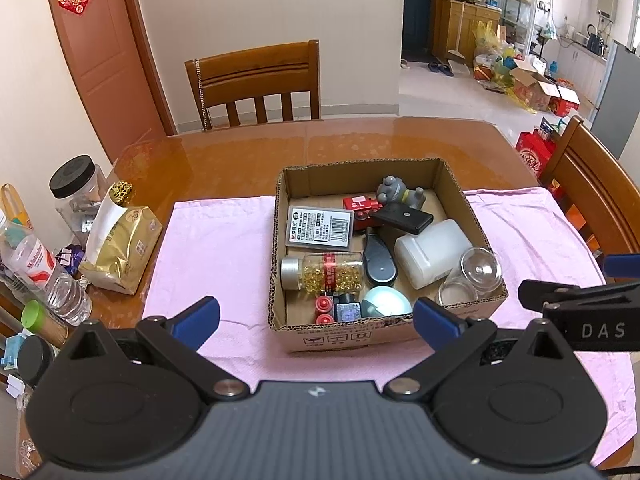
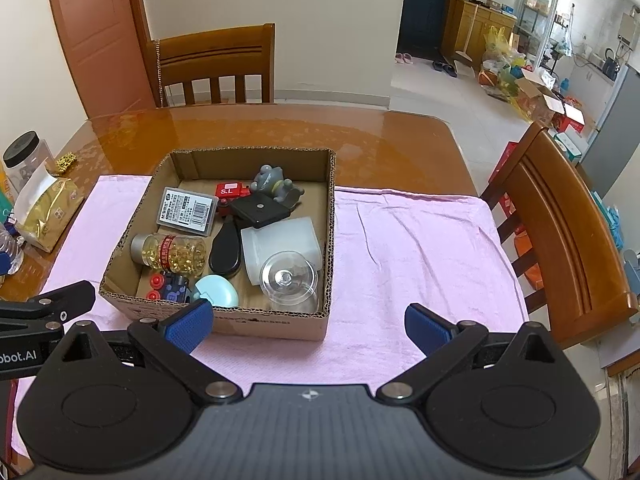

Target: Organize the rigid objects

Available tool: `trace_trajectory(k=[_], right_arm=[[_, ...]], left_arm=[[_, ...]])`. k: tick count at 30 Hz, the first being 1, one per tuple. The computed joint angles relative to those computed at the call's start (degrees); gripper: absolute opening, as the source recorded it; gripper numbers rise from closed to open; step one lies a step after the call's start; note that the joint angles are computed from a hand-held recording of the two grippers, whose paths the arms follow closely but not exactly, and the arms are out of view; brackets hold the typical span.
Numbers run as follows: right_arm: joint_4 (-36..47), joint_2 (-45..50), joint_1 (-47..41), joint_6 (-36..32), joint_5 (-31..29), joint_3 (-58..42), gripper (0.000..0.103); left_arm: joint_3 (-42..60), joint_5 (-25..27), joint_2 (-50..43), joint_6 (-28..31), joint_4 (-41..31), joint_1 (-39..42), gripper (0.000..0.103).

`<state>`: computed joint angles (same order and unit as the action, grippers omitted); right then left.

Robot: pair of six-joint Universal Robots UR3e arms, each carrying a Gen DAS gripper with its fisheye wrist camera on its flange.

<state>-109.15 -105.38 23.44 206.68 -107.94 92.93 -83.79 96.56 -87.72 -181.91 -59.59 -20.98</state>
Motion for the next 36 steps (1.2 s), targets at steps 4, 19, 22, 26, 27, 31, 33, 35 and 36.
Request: trace_trajectory(k=[4, 19, 22, 26, 27, 31, 33, 35, 36], right_arm=[[0.1, 0.2, 0.2, -0.2, -0.1, -0.2, 0.103], [0.9, 0.8, 0.8, 0.3, -0.4, -1.1, 0.103], [1.0, 0.9, 0.9, 0.3, -0.4, -1.2, 0.103], [1.4, 1.2, 1.3, 0.6, -0.9, -1.3, 0.103], [1.4, 1.2, 1.3, 0.8, -0.9, -1.3, 0.103], [1.5, 1.2, 1.4, 0.9, -0.9, -1.2, 0.103], [1.5, 1.1, 1.5, 0.9, -1.0, -1.1, 0.103], [1.4, 1.2, 1.6, 1.0, -1.0, -1.2, 0.103], [1.4, 1.1, 1.6, 1.0, -1.0, -1.1, 0.103]], left_arm=[[0.1, -0.1, -0.1, -0.1, 0.0, 0.0, 0.102], [0.9, 1.7, -1.0, 0.0, -0.4, -0.4, 0.102], [0.9, 2.2, -1.1, -0.1, -0.4, -0.6, 0.102], [1.1, 3.5, -1.5, -0.2, -0.6, -1.1, 0.102], [1.0, 3.5, -1.5, -0.2, -0.6, -1.0, 0.102], [0.9, 3.4, -1.4, 0.0, -0.6, -1.0, 0.102], [0.9, 3.4, -1.4, 0.0, -0.6, -1.0, 0.102], [1.0, 3.3, -1.3, 0.1, -0.6, -1.0, 0.102], [1.1, 3.3, -1.3, 0.1, -0.7, -0.9, 0.102]])
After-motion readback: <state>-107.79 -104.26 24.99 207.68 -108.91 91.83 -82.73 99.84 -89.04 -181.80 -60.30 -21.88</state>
